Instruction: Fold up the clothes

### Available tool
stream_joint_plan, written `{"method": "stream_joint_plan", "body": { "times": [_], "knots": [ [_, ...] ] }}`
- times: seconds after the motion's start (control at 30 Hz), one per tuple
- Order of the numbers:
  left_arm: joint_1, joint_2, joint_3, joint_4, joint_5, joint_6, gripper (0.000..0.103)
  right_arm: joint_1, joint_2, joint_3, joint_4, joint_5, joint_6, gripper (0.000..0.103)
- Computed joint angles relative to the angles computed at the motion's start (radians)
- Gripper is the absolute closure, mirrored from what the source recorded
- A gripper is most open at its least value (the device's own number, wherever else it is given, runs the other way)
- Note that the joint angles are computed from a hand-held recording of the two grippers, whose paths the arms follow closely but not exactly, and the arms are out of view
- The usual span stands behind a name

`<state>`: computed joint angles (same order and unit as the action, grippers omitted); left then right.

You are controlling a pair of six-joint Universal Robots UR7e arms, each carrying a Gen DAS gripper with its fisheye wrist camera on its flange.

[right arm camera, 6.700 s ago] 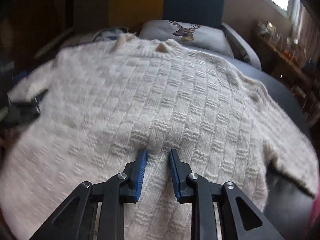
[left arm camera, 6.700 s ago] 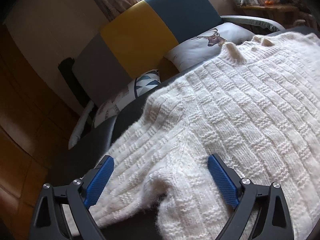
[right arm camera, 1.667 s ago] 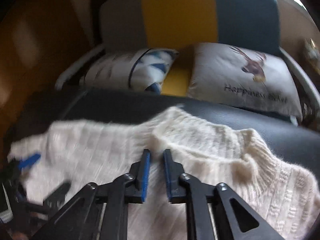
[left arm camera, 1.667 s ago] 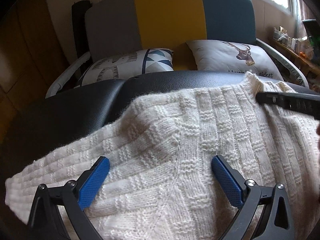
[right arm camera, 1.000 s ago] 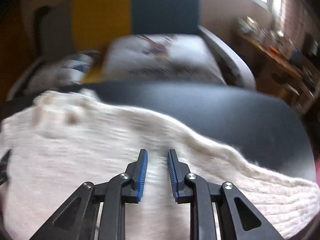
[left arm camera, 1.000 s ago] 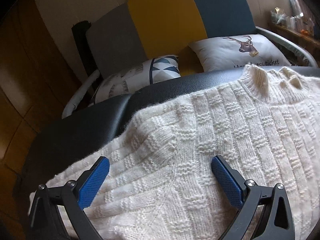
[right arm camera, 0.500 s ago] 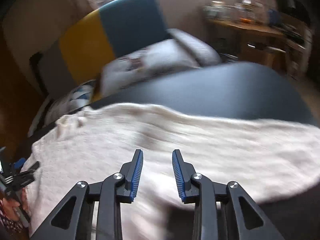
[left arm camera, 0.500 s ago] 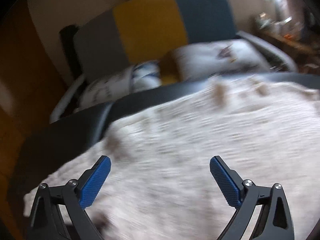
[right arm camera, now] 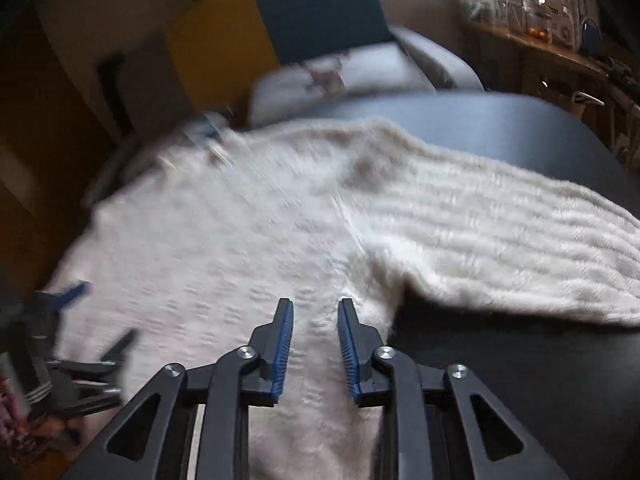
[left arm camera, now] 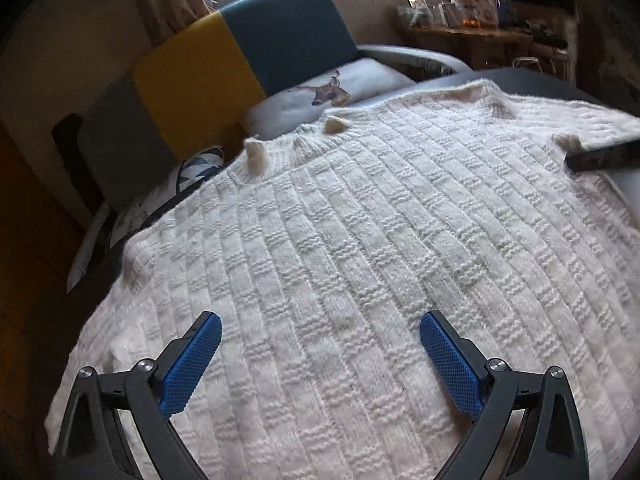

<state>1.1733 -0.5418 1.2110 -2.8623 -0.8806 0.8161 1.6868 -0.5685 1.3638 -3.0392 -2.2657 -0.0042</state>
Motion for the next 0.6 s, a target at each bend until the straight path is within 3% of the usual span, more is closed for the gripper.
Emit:
{"method": "stream_joint_plan", "body": {
  "times": [0.1, 0.23, 0.27, 0.33, 0.47, 0.6],
  "knots": [
    [0.007, -0.011, -0.011, 0.054, -0.012, -0.044, 0.002, 0.000, 0.005, 0.023, -0.046, -0.042, 0.020, 0.087],
    [-0.008, -0.016, -0.051, 0.161, -0.033, -0.155, 0.007, -0.019, -0.074, 0.157, -0.150, 0.104, 0.093, 0.081],
    [-0.015, -0.024, -0.051, 0.192, -0.065, -0.198, 0.007, -0.025, -0.094, 0.189, -0.191, 0.126, 0.120, 0.074],
    [-0.035, -0.030, -0.051, 0.264, -0.136, -0.259, 0.007, -0.045, -0.137, 0.246, -0.239, 0.189, 0.200, 0.072],
    [-0.092, -0.012, 0.019, 0.221, -0.180, -0.179, 0.008, -0.104, -0.169, 0.226, -0.118, 0.319, 0.329, 0.072],
    [-0.124, 0.008, 0.075, 0.202, -0.179, -0.126, 0.015, -0.120, -0.142, 0.195, -0.168, 0.339, 0.305, 0.072]
  ]
}}
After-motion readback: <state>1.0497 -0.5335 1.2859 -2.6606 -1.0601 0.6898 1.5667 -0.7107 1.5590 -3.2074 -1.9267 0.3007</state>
